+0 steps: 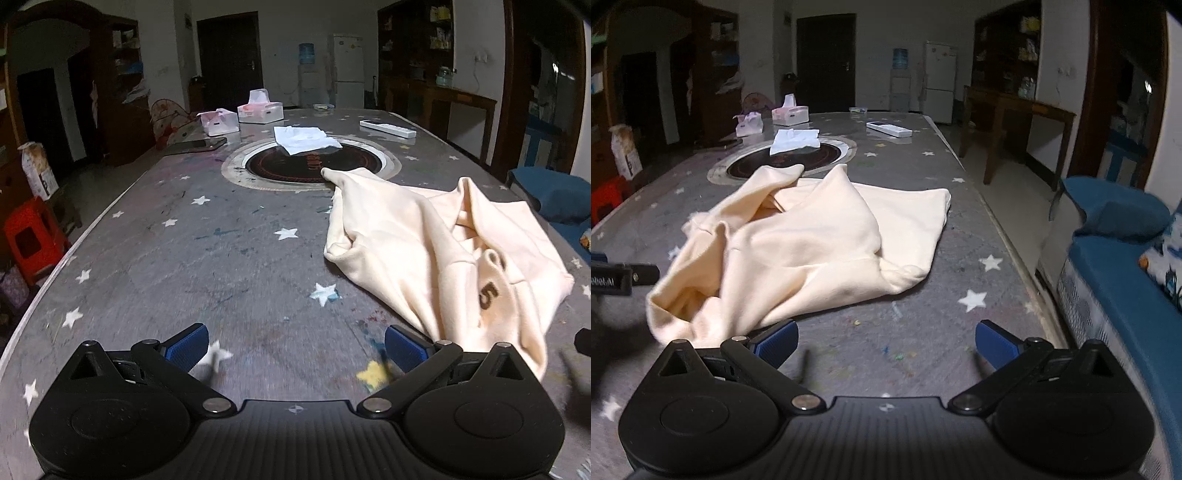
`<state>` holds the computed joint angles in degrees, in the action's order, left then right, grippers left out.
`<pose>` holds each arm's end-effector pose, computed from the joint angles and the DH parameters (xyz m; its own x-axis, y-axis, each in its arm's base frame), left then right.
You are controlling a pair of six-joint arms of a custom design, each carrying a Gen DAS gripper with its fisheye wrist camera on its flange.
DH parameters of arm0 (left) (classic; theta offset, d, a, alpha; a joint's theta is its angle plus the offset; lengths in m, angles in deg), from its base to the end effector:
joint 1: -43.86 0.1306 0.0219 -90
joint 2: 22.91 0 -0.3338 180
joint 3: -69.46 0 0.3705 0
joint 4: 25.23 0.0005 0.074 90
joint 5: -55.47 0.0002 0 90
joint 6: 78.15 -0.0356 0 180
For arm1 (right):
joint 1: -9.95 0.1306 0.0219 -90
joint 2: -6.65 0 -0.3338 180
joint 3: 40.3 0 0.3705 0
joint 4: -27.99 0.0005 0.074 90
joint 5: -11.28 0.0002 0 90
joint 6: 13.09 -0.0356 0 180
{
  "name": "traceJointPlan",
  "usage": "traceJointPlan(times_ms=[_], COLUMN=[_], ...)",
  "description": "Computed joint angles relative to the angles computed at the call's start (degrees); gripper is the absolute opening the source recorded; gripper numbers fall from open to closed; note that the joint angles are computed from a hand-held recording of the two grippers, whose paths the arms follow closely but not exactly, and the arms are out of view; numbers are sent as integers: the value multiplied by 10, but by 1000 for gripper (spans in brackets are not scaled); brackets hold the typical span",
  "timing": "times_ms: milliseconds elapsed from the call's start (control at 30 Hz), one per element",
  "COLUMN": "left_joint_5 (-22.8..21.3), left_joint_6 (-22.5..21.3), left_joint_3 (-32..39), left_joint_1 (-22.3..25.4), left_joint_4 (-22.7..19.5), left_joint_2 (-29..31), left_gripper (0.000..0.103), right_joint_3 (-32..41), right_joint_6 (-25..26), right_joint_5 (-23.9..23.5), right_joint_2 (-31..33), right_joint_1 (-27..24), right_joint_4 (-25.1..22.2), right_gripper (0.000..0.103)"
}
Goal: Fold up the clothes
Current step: 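Move both grippers toward the crumpled cream sweatshirt on the table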
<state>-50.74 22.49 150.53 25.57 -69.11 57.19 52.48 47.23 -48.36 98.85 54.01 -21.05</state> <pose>0.3961 -0.1210 0.3919 -0.6551 0.0298 -0.7549 -0.0140 0.9986 0.0516 0.3538 0.3167 0.3894 -0.6452 -0.0298 -0.7635 -0.0457 0.9990 -0.0003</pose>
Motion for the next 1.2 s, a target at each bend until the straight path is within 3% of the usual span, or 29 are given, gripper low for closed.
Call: traceJointPlan(times_ms=[267,633,1200], left_joint_5=[3,20,14], left_joint_6=[32,29,22], left_joint_3=[-5,-11,1], left_joint_1=[-13,-33,-38], left_joint_4=[-31,-41,-45], left_joint_2=[-28,-37,-35], left_gripper=[103,103,103], right_joint_3=[14,22,32], right_joint_6=[-9,-31,-20], right_joint_5=[14,16,10], right_joint_2=[-7,-6,-1], right_joint_1=[24,42,48], right_joint_4=[-16,-33,-28], right_gripper=[103,103,103])
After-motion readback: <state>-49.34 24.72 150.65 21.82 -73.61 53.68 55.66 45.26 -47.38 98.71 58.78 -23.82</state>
